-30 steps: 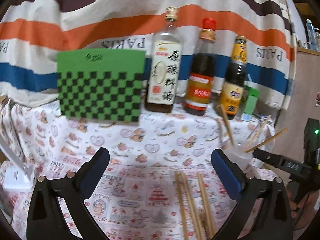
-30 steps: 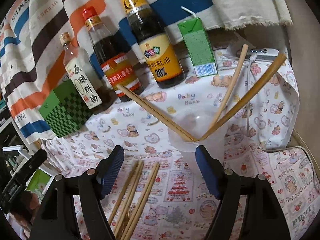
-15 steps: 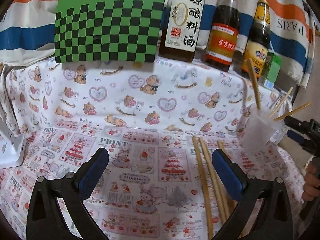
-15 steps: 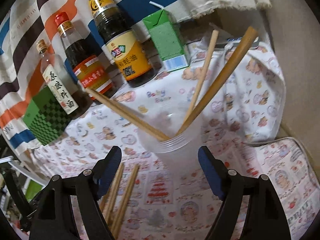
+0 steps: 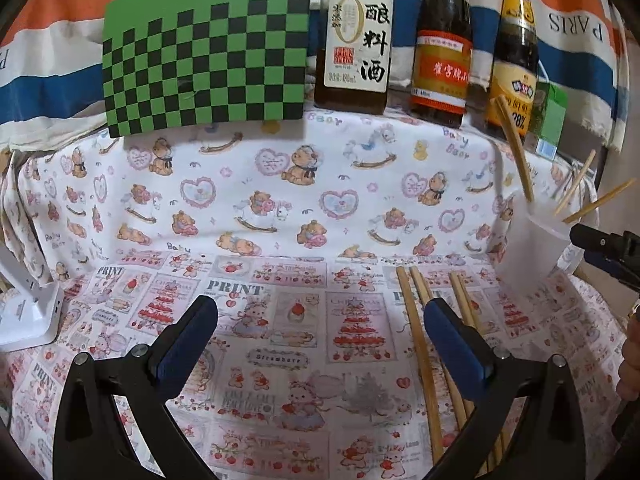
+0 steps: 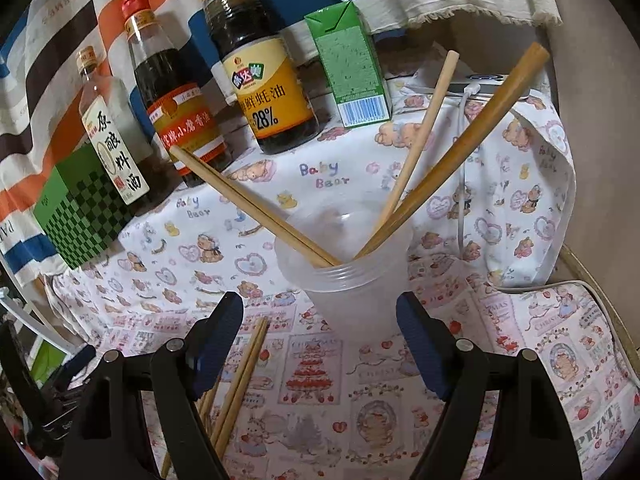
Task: Organize utensils
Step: 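Move the open right tool over the remaining chopstick pile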
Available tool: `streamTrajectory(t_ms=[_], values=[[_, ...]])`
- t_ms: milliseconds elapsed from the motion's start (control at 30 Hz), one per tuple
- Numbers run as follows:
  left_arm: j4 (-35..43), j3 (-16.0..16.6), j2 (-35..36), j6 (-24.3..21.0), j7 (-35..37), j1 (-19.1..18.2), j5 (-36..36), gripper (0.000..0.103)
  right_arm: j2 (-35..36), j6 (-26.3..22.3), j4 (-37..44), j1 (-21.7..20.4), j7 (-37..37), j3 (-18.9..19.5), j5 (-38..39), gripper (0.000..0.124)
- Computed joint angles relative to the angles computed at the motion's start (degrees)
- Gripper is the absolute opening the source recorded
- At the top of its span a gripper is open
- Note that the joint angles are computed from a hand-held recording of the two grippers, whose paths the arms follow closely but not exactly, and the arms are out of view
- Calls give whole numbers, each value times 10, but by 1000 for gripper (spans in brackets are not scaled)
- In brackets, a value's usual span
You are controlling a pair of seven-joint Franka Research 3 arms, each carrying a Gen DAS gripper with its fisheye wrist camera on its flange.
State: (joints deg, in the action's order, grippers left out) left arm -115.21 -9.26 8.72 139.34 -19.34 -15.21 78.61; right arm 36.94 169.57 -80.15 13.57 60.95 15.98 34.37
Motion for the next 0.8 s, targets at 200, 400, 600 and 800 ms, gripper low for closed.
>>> streamTrajectory(t_ms=[200,400,600,800], values=[[-4,2,-5,-4,6,3,-30,102,-1,-10,-3,-1,-17,9,-9,81],[-24,-3,-36,-30,-6,12,-48,96,-23,45,-42,4,-47,22,32,60],[-30,-9,-45,-45,35,18,-62,95,-26,39,-41,-3,-66,41,14,25],[-56,-9,-68,7,-9,37,-62,99,-20,24,-21,27,-51,27,10,14]])
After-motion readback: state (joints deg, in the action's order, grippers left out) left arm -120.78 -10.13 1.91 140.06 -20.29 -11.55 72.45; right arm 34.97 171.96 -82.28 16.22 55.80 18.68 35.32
